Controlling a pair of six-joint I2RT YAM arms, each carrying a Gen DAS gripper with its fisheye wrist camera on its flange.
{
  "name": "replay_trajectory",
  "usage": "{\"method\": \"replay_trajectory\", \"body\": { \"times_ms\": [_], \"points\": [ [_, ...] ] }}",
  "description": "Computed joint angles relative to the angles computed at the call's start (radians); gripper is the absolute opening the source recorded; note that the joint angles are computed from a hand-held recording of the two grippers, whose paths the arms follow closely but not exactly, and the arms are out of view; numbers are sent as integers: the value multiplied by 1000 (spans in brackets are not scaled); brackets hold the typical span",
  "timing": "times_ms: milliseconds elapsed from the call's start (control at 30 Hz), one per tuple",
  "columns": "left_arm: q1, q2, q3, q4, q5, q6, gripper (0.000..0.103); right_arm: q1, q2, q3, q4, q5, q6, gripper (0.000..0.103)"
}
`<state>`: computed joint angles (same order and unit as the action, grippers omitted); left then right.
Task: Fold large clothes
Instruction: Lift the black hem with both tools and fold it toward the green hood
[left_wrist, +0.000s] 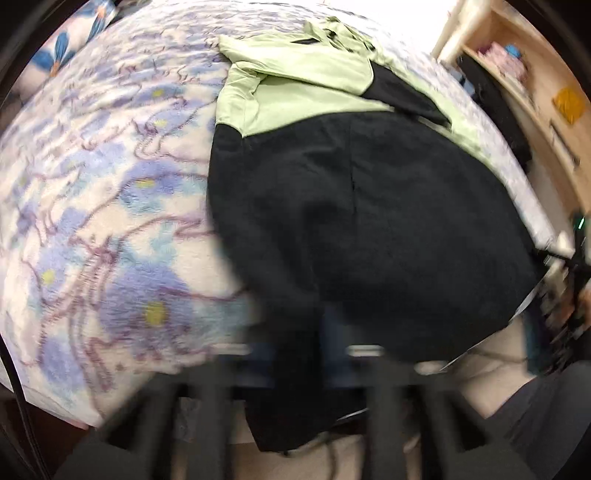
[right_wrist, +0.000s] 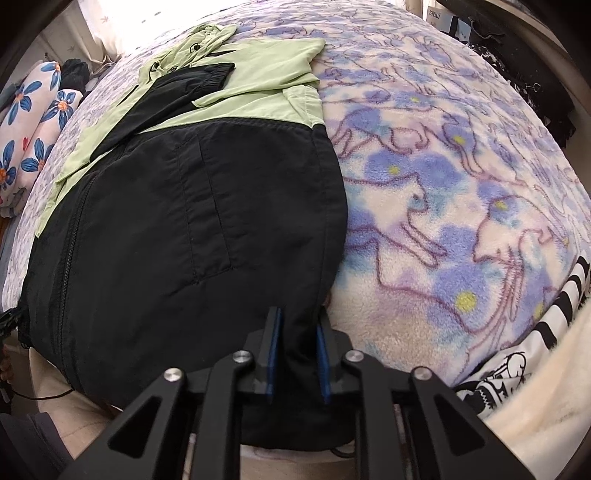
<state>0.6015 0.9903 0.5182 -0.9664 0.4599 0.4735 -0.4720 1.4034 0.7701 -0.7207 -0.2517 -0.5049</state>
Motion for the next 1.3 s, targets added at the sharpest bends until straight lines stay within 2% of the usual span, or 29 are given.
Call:
{"method": "replay_trajectory", "body": {
  "times_ms": [67,233,300,400,467,567,700,767,800,833,867,900,933,967,1000,1133,1300],
  "points": [
    [-5,4,15,4,14,-54,6,12,-7,15,-16,-9,18,5],
    [14,1,115,-6,174,-187,4,23,-7,139,-88,-136,109,4],
    [16,20,187,36,230,-277,4,28,9,207,-105,-199,161,4],
    [-3,88,283,154,272,-436,4,61,43,315,-73,-266,274,4],
    [-59,159,343,278,237,-553,4,93,97,398,-13,-293,374,4],
    [-125,342,485,408,167,-678,4,147,211,528,71,-288,515,4],
    [-181,616,729,481,74,-759,7,214,422,780,91,-237,606,4],
    [-214,721,844,465,23,-772,15,245,531,914,87,-208,634,9],
    [-227,781,909,450,1,-782,28,259,585,982,75,-189,655,11],
    [-236,843,976,443,-12,-789,50,267,657,1075,36,-192,675,18],
    [-250,898,1037,448,-41,-808,63,270,713,1144,7,-203,690,27],
    [-258,930,1066,463,-56,-819,81,275,763,1199,-6,-210,707,33],
    [-265,975,1116,462,-66,-825,86,282,805,1242,-12,-204,715,46],
    [-268,1018,1165,450,-58,-832,86,287,835,1267,-7,-200,718,55],
    [-270,1058,1211,433,-44,-833,86,292,857,1280,2,-195,718,57],
    [-317,1224,1391,341,-133,-783,86,316,973,1402,-46,-118,673,57],
    [-365,1351,1487,303,-246,-687,86,328,1164,1657,-167,-35,606,57]
  ]
}}
